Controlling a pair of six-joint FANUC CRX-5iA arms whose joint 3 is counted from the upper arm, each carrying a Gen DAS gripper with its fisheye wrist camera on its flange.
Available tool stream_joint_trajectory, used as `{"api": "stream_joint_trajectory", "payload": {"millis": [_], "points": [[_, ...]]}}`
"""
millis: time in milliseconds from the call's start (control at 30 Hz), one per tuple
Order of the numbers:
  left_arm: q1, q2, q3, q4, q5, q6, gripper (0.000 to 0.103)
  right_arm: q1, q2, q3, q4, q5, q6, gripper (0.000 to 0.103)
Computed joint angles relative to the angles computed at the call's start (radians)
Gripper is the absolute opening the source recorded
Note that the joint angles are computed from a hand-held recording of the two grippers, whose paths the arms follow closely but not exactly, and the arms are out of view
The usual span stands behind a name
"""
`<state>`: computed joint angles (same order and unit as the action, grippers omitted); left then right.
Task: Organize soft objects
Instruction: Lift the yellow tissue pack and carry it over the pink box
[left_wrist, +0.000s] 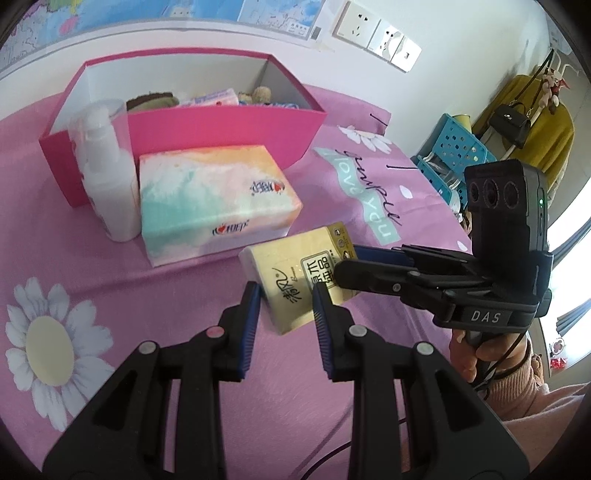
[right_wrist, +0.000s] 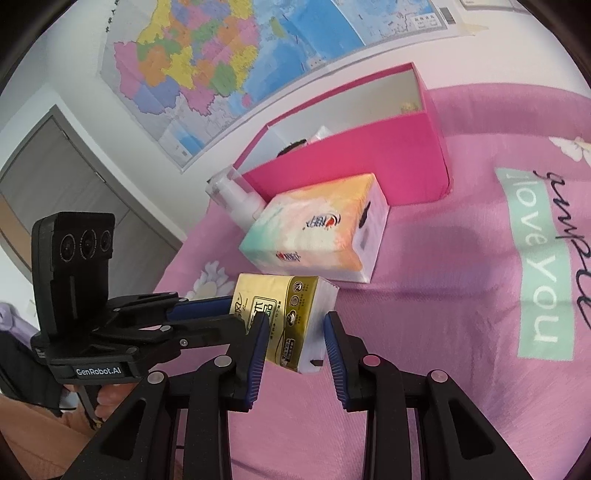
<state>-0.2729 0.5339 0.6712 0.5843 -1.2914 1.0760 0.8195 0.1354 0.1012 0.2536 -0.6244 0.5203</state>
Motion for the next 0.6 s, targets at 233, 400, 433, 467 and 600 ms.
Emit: {"api": "stream_joint_trajectory", "payload": {"millis": [233,400,433,467,600], "points": [[-0.001,0.008,0.035,0.007,0.010,-0.008,0.030,-0.002,-0.009,0.003,0.046,0.002,-0.004,0.031],[-0.007,0.017,0.066,-0.001,0.020,0.000,0.030,-0.005,-0.003,0.021,0.071,-0.005,-0.003,0.031],[-0.008,0.021,0.076,-0.002,0.021,0.003,0.030,-0.006,-0.001,0.025,0.074,-0.006,-0.001,0.031],[-0.008,0.023,0.083,-0.003,0.024,0.003,0.030,-0.007,0.001,0.029,0.077,-0.008,0.001,0.031],[-0.012,0.040,0.119,-0.007,0.022,0.010,0.030,-0.010,0.003,0.036,0.086,-0.008,0.005,0.031]]}}
